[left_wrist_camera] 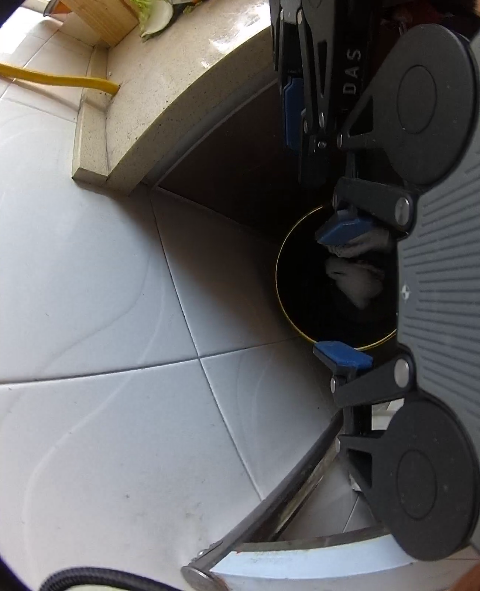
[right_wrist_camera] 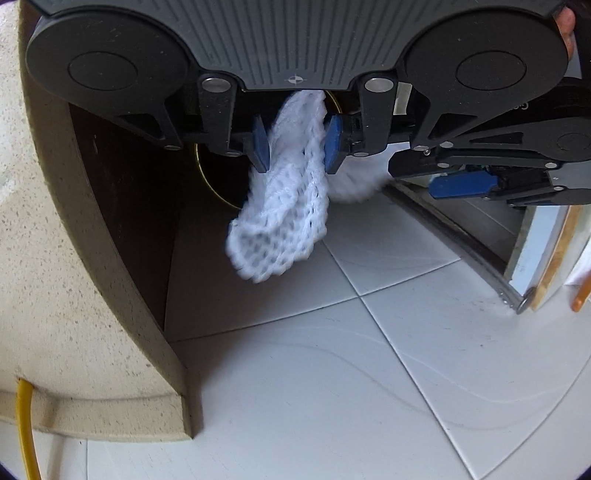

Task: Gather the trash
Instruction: 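Open the left gripper over the bin while the right gripper opens too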

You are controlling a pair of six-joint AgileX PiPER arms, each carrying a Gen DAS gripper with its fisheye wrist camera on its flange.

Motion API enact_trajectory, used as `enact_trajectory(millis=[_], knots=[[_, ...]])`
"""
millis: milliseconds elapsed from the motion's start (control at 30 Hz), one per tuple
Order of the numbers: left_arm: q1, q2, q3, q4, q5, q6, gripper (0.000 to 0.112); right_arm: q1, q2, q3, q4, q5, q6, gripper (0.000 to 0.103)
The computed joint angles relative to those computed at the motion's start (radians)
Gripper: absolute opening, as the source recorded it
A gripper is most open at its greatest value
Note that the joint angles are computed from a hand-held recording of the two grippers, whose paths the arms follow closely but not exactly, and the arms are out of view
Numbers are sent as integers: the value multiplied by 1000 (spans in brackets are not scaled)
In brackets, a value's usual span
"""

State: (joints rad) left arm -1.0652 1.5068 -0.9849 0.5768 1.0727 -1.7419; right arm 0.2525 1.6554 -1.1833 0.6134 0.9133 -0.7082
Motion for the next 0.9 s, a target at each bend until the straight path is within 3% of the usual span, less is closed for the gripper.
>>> enact_trajectory(millis=[200, 567, 900], knots=[[-2, -15, 21, 7, 8, -51, 54, -14, 14, -15, 5, 2, 13, 51], [21, 84, -56, -52, 75, 103, 55, -118, -14, -18, 19, 65, -1, 56], [10, 96, -67, -36, 97, 116, 56, -159, -27, -14, -2, 84, 24, 61]])
